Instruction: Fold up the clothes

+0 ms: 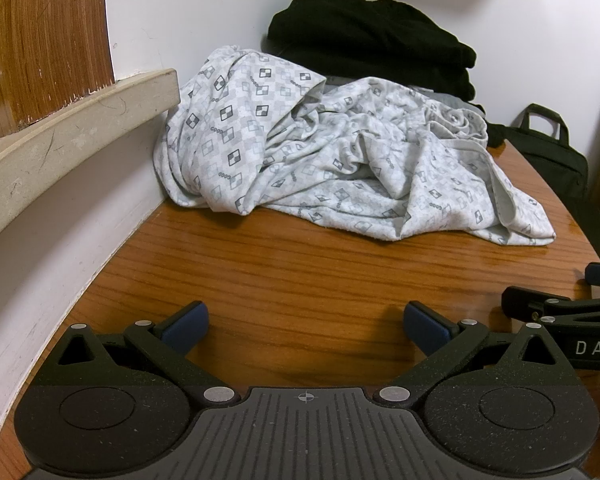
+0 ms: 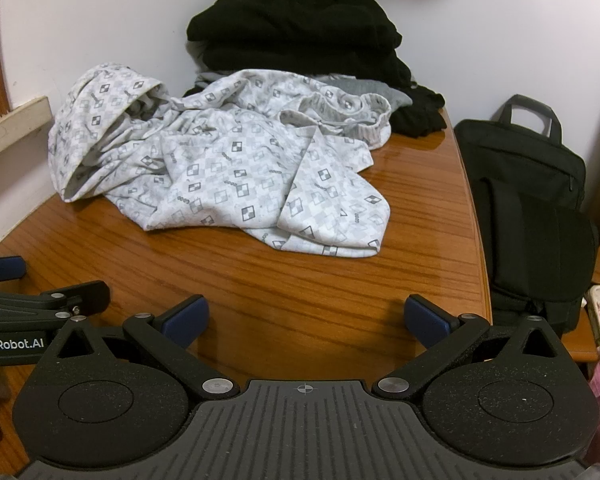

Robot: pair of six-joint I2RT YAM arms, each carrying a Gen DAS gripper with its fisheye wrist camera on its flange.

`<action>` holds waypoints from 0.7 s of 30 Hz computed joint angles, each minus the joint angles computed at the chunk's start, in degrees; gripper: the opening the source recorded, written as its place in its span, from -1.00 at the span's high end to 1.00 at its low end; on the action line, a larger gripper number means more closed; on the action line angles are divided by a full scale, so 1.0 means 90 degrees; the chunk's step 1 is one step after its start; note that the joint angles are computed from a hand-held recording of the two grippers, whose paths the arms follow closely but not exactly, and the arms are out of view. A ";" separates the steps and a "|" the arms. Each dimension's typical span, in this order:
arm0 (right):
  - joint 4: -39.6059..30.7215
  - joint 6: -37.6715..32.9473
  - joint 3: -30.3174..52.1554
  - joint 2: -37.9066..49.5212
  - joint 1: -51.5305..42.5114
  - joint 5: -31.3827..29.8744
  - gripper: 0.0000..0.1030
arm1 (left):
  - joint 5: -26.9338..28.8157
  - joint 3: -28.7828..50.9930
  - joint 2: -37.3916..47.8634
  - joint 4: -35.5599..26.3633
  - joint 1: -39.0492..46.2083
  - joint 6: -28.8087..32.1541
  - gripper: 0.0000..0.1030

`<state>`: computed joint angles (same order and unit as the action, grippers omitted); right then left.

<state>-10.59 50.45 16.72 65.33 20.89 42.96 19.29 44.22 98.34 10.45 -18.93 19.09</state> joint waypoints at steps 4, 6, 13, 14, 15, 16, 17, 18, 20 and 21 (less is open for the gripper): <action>0.0000 0.0000 0.0000 0.0000 0.0000 0.0000 -1.00 | 0.0000 0.0000 0.0000 0.0000 0.0000 0.0000 -1.00; -0.0006 0.0007 0.0006 0.0004 0.0006 0.0003 -1.00 | 0.0000 0.0000 0.0000 0.0000 0.0000 0.0000 -1.00; -0.0037 0.0032 0.0032 0.0018 0.0026 0.0016 -1.00 | 0.0000 0.0000 0.0000 0.0000 0.0000 0.0000 -1.00; -0.0037 0.0032 0.0032 0.0018 0.0026 0.0016 -1.00 | 0.0000 0.0000 0.0000 0.0000 0.0000 0.0000 -1.00; 0.0002 0.0022 0.0011 0.0022 0.0027 0.0009 -1.00 | 0.0000 0.0000 0.0000 0.0000 0.0000 0.0000 -1.00; 0.0087 0.0009 -0.0036 0.0050 0.0034 0.0003 -1.00 | -0.0001 -0.0005 -0.0001 0.0004 0.0000 0.0001 -1.00; 0.0180 -0.0008 -0.0083 0.0083 0.0040 -0.0004 -1.00 | -0.0011 -0.0022 -0.0004 0.0023 0.0000 -0.0008 -1.00; 0.0266 -0.0021 -0.0129 0.0113 0.0048 -0.0010 -1.00 | -0.0021 -0.0041 -0.0007 0.0043 -0.0002 -0.0018 -1.00; 0.0487 -0.0307 -0.0301 -0.0036 0.0004 -0.0141 -1.00 | -0.0043 -0.0077 -0.0013 0.0084 -0.0004 -0.0037 -1.00; 0.0634 -0.0710 -0.0422 -0.0279 -0.0137 -0.0375 -1.00 | -0.0053 -0.0096 -0.0015 0.0105 -0.0006 -0.0046 -1.00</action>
<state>-4.89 44.06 12.92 62.81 19.65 39.59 18.82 43.36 98.20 11.40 -18.98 18.68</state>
